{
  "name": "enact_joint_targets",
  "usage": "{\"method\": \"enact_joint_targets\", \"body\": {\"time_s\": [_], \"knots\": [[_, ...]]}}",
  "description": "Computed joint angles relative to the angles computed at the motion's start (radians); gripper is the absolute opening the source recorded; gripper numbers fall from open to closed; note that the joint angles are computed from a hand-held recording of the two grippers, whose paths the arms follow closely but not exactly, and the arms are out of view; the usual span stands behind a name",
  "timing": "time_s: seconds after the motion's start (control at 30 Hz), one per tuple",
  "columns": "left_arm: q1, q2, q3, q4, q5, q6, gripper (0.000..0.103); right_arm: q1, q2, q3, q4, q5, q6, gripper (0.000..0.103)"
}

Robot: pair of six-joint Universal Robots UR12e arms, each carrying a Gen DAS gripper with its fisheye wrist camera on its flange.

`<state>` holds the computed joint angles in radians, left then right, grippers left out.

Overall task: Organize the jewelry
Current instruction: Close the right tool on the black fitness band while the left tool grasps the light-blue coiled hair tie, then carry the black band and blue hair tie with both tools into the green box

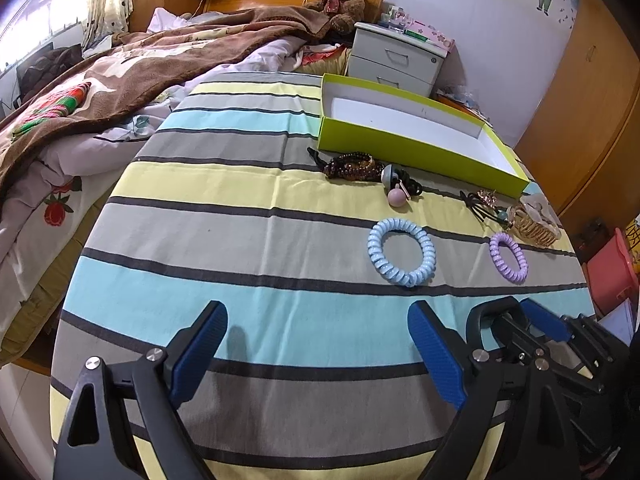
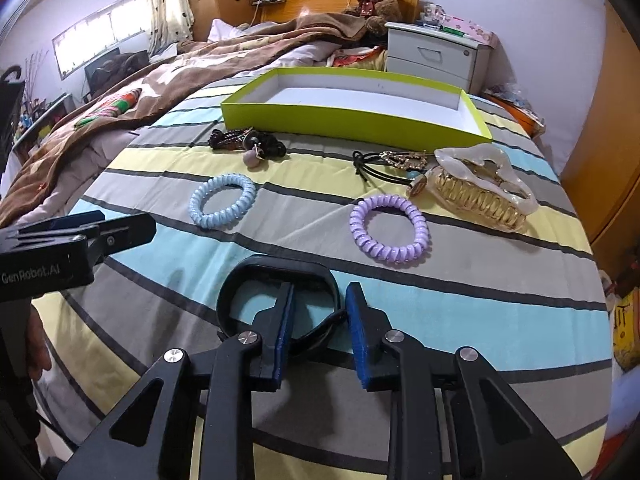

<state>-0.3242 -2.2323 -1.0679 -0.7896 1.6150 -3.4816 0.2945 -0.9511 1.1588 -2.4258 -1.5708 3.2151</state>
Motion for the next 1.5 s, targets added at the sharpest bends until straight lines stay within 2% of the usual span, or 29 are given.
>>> {"method": "enact_joint_targets", "body": {"time_s": [0.3, 0.6, 0.83, 1.03, 1.17, 1.2, 1.3, 1.37, 1.5], "knots": [[-0.001, -0.023, 0.053, -0.057, -0.009, 0.007, 0.089, -0.017, -0.015, 0.026, -0.046, 0.039, 0.022, 0.017], [-0.011, -0.081, 0.158, -0.135, 0.027, 0.044, 0.078, -0.032, -0.031, 0.048, -0.088, 0.046, 0.049, 0.016], [-0.019, -0.123, 0.237, -0.198, 0.023, 0.08, 0.073, -0.041, -0.028, 0.043, -0.095, 0.056, 0.057, 0.016], [-0.034, -0.158, 0.297, -0.25, 0.104, 0.116, 0.066, -0.046, -0.028, 0.041, -0.105, 0.059, 0.061, 0.016], [-0.034, -0.164, 0.307, -0.255, 0.11, 0.112, 0.065, -0.048, -0.026, 0.037, -0.113, 0.064, 0.06, 0.016], [-0.036, -0.164, 0.308, -0.256, 0.113, 0.111, 0.063, -0.048, -0.025, 0.035, -0.113, 0.066, 0.06, 0.016], [-0.039, -0.166, 0.312, -0.251, 0.111, 0.12, 0.047, -0.048, -0.025, 0.035, -0.114, 0.065, 0.059, 0.016], [-0.038, -0.167, 0.315, -0.248, 0.082, 0.132, 0.03, -0.049, -0.027, 0.038, -0.117, 0.066, 0.061, 0.016], [-0.037, -0.164, 0.311, -0.242, 0.06, 0.139, 0.017, -0.05, -0.024, 0.032, -0.116, 0.061, 0.067, 0.016]]}}
